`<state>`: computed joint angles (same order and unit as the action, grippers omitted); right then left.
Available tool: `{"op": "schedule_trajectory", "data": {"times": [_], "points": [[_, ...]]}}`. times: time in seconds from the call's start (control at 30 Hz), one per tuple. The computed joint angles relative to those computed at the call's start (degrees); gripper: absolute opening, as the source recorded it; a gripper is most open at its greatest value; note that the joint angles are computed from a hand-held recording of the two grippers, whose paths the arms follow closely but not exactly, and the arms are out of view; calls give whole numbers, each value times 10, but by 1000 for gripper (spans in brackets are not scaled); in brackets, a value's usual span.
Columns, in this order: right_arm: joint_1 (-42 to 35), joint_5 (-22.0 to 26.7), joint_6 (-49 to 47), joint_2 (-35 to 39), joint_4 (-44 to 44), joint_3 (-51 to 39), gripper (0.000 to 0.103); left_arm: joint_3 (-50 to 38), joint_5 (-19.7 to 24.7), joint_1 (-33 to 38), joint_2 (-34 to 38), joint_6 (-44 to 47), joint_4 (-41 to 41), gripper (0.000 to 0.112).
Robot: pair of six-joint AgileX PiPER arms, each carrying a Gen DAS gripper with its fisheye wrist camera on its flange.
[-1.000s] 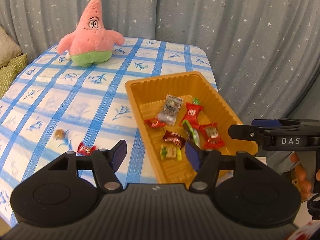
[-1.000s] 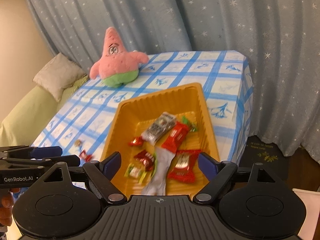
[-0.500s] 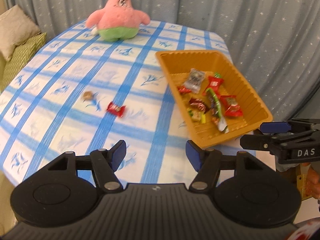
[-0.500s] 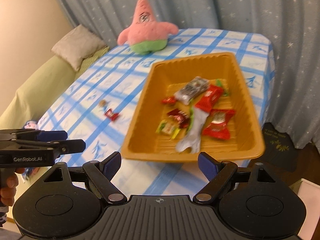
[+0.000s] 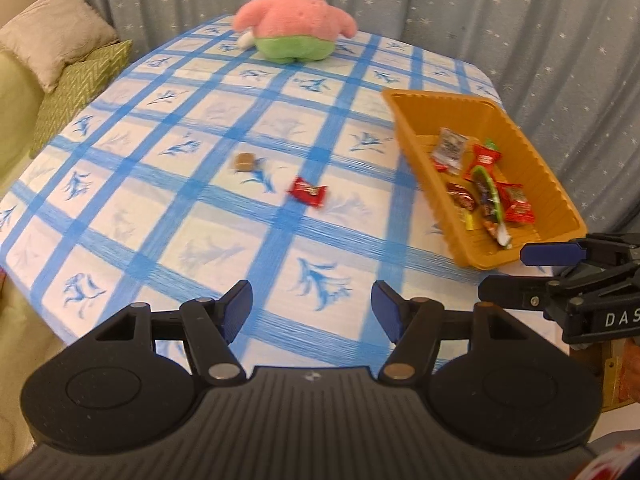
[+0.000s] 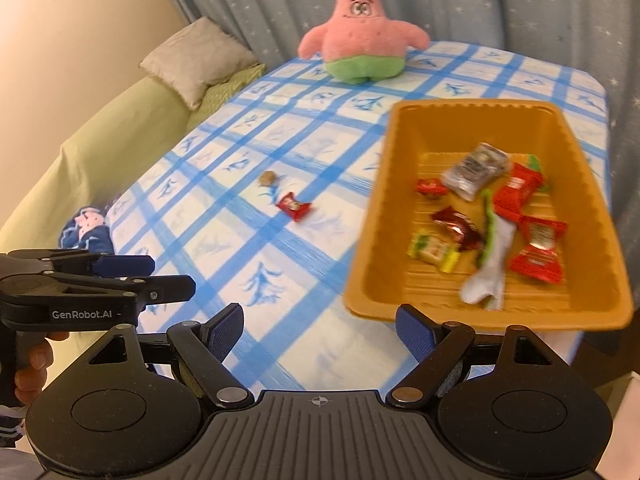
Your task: Organize snacks
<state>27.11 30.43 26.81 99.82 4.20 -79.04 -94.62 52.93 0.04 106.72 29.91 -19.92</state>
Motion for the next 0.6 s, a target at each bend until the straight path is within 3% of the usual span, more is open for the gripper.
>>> {"op": "schedule_trajectory", "data": {"times": [0.6], "points": [[19, 97, -17, 215, -34, -300, 80, -177, 66, 58, 131, 10, 9, 63]]}}
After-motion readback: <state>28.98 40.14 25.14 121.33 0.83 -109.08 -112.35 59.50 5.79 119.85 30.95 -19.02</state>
